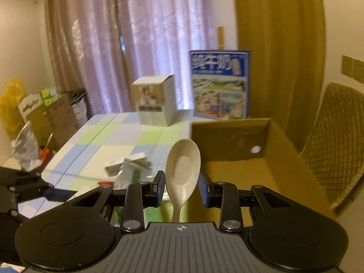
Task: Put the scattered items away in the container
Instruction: 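Carry the plug adapter with the left tool while the right tool carries the spoon over the box, then open the left tool to drop the plug adapter while the right tool releases the spoon into the box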
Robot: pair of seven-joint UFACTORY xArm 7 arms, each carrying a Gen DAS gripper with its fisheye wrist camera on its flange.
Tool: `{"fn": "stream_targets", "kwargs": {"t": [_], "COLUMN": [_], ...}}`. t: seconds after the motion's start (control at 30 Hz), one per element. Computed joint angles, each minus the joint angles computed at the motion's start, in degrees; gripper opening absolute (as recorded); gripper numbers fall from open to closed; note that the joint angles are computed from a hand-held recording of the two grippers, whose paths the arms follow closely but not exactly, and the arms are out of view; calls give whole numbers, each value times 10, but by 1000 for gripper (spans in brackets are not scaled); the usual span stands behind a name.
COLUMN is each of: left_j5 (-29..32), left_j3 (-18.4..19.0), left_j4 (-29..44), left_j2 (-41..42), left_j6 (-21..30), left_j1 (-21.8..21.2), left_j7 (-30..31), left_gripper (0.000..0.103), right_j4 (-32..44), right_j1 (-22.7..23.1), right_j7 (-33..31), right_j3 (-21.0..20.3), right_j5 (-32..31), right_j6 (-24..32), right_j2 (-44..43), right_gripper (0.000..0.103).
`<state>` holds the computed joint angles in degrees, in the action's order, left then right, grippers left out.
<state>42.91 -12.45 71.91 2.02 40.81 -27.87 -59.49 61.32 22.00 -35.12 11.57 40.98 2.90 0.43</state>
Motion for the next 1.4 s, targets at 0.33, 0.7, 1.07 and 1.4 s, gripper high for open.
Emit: {"fn": "stream_targets", "kwargs": {"t": [0.33, 0.7, 1.07, 1.4], "left_j5": [-2, -75, -125, -110], "left_j3": [34, 96, 122, 145], "left_j4": [195, 336, 387, 346], "left_j2": [150, 260, 311, 286], "left_j6": [3, -5, -16, -47], "left_j1": [-63, -103, -109, -122], "left_j7": [28, 104, 137, 106], "left_gripper": [60, 60, 60, 71], "right_j4": [29, 89, 123, 128], "right_j1": [-51, -99, -133, -144], "right_j7": [-16, -33, -20, -13], "right_j3": [-42, -24, 6, 17], "right_j5": [-3, -15, -43, -53], "right_j6": [62, 91, 96, 97], "right_j2": [-1, 61, 106, 113], "right_gripper": [29, 29, 29, 29]}}
